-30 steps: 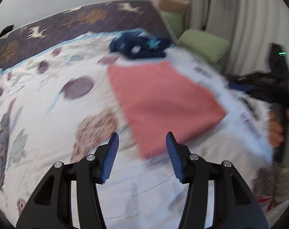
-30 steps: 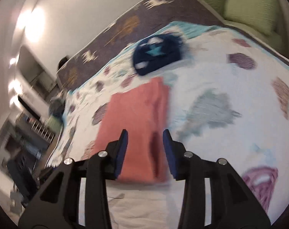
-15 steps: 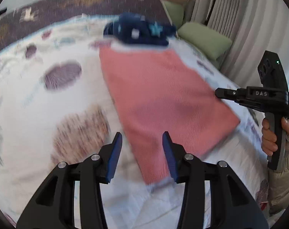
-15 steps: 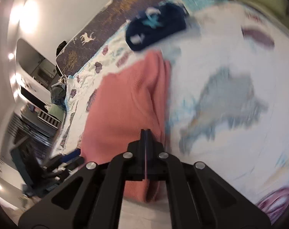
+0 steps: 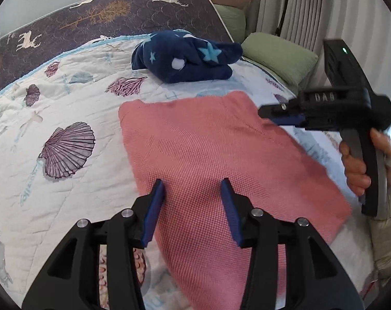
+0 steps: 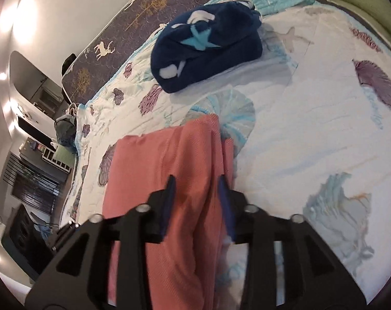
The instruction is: Fold small clothes
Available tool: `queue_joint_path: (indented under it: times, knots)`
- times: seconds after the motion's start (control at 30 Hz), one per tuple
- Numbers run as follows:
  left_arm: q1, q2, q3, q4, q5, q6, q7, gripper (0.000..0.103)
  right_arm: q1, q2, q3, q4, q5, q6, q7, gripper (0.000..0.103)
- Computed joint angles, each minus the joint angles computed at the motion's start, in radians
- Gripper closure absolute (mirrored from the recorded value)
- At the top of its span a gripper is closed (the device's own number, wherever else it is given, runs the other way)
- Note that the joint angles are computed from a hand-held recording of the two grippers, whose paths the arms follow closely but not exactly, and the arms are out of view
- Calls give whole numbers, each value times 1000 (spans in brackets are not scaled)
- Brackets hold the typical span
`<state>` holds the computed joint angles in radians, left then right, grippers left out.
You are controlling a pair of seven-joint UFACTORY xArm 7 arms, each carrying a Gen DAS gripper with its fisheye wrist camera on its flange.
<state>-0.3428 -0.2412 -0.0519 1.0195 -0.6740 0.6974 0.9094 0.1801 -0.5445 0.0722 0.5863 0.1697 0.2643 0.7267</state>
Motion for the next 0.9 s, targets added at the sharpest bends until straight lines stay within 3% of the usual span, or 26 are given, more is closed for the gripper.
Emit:
queue_joint_path:
  times: [0.1, 0.13, 0.2, 0.27, 0.33, 0.4, 0.5, 0.6, 0.67, 0.73, 0.8, 0.87, 0.9]
  knots:
    - [-3, 9, 2, -2, -15, -6, 17, 52, 22, 53, -33, 33, 6, -13, -32, 67]
    - [-3, 12, 2, -2, -16, -9, 20, 52, 24, 74, -38, 49, 4, -10, -39, 88]
    - [-1, 16, 2, -1, -19, -11, 29, 51, 4, 97, -25, 73, 0, -8, -41, 92]
    - [1, 19, 4, 1, -26, -6, 37, 51, -47, 98, 14, 71, -42, -33, 5, 95]
    - [5, 18, 2, 0, -25, -2, 32, 50, -197, 91, 121, 95, -206, 70, 157, 97]
    - [7, 11, 1, -6, -27, -5, 34, 50, -242, 74, 135, 78, -272, 135, 226, 98]
    - [7, 6, 4, -9, -32, -3, 40, 50, -65, 5, -9, -10, -115, -13, 113, 98]
    - [9, 7, 0, -8, -21, -6, 24, 50, -2, -19, -11, 24, -94, 47, 16, 93]
    - [9, 1, -1, -12, -14, -9, 21, 50, 38, -36, -7, 35, -75, 94, -9, 66]
    - [8, -2, 3, -15, -16, -8, 25, 50, 29, -50, 30, 37, -77, 134, -2, 57]
    - [8, 1, 3, -13, -15, -6, 14, 50, 8, -35, 62, 45, -93, 173, 30, 60]
    - [8, 0, -1, -16, -7, -15, 6, 50, 36, -18, 29, 31, -45, 149, 19, 90]
    - [7, -3, -3, -21, -3, -23, 5, 50, 64, -12, -2, 13, 1, 102, 5, 91]
